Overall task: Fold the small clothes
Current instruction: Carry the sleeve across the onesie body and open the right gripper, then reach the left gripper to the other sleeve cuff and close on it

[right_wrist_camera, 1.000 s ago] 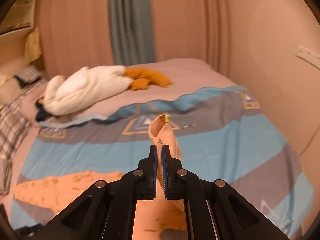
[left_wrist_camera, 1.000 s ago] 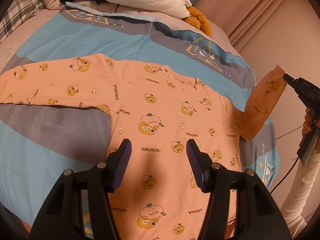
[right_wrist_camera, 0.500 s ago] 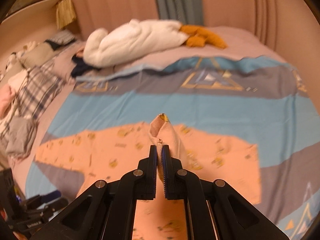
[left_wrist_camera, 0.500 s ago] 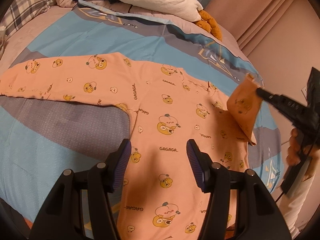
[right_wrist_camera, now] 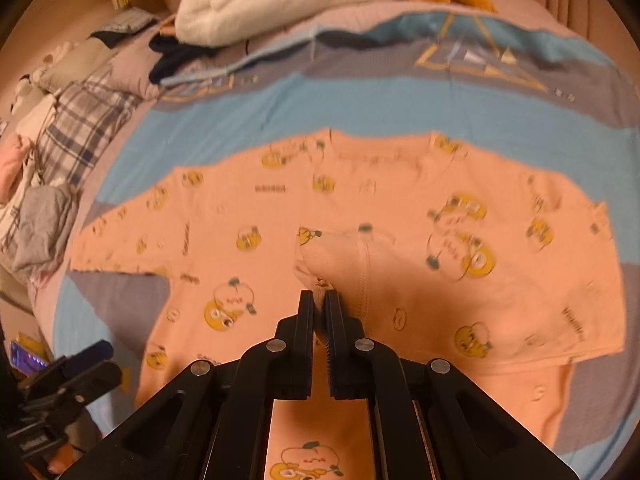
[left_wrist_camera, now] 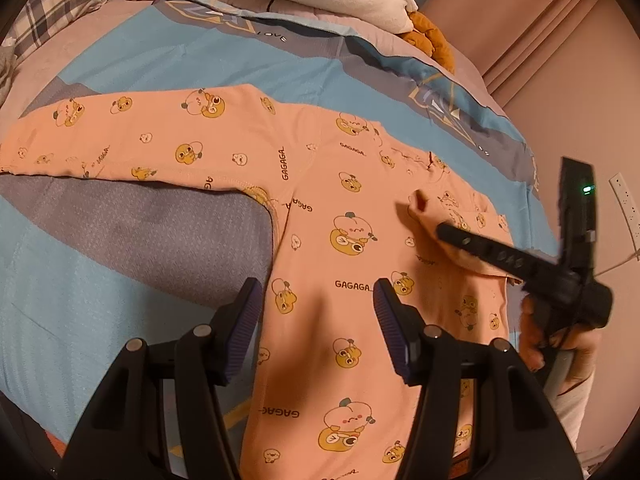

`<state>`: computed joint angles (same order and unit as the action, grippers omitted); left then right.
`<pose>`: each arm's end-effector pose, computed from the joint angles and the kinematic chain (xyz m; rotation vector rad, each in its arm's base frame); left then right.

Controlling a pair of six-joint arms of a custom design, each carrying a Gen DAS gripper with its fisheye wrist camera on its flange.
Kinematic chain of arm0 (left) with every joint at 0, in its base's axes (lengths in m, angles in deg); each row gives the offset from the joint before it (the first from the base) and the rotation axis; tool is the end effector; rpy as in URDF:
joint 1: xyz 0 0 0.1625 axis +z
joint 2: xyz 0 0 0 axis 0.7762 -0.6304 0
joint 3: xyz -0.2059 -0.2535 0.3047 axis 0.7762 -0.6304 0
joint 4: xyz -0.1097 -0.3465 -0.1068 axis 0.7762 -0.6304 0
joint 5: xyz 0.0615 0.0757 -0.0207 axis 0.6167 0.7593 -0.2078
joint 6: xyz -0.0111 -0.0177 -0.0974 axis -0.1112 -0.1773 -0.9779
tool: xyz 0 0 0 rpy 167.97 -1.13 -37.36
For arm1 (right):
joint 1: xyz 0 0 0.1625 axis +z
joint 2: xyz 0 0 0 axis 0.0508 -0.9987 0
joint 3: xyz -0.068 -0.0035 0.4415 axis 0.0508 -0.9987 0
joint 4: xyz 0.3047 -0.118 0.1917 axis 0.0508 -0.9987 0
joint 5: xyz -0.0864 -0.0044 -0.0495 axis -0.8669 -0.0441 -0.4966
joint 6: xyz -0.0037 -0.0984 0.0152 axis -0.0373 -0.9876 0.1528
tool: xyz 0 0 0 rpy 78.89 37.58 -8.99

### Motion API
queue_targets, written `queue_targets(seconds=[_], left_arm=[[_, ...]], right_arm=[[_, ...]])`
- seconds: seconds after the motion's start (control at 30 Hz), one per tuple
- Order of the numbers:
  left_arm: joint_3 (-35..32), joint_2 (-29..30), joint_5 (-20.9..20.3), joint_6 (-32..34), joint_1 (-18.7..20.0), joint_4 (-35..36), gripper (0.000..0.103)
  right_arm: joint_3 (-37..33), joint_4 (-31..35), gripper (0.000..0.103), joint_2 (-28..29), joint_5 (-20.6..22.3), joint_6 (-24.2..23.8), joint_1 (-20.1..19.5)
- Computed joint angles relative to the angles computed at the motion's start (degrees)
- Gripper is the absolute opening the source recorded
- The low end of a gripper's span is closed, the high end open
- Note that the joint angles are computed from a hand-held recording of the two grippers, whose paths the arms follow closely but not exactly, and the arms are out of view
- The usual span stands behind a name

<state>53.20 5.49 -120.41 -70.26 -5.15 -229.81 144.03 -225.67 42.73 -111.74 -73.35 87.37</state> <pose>-0.2213 -0.5397 0.0430 -0.6038 2.3175 -1.1628 0.1169 -0.7366 0.1346 1.2433 -2.6083 0.0810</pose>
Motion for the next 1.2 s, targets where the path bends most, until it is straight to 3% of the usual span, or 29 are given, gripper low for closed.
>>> queue_targets(seconds=[0.23,0.33,0.43,0.47,0.6,0.7,0.87,1.07,1.2], left_arm=[[-0.9,0.4,-1.0,1.6,0.6,-0.9,0.058],[-1.7,0.7,-1.0,3.1,0.6,-1.5,0.063],[-3.0,1.4,-0.9,7.6,0.7,-4.9,0.070],[-3.5,1.7,-1.1,9.1,0.9,-6.0,0.073],[-7.1,3.8,-2.8,16.7,2.0,-10.8,0.076],[-11.5,6.3,-7.6,23.7,4.5,-14.7,0.076],[-18.7,10.1,-14.3,27.5,8.7,-14.0,0.074],[-25.5,13.6,-20.2,29.6,11.8,-9.8,0.054],[-27.0,15.6,-20.5,32.0,12.2,-12.7,0.052]], right_arm=[[-2.4,5.9,0.007,1.3,-0.4,2.8,-0.9],[-4.1,10.6,0.019,0.6,2.0,4.7,-1.6],[-2.5,8.1,0.040,-1.7,4.2,3.7,-2.0],[-2.2,7.0,0.042,-2.2,4.6,3.4,-2.2],[-1.5,1.9,0.043,-4.0,5.0,4.3,-2.9],[-1.0,-3.0,0.043,-4.9,4.3,5.6,-3.9],[-1.4,-6.1,0.043,-6.0,4.2,8.9,-6.1],[-1.9,-8.8,0.043,-6.4,2.2,11.5,-8.1],[-2.3,-9.7,0.043,-6.3,1.3,12.7,-8.8]])
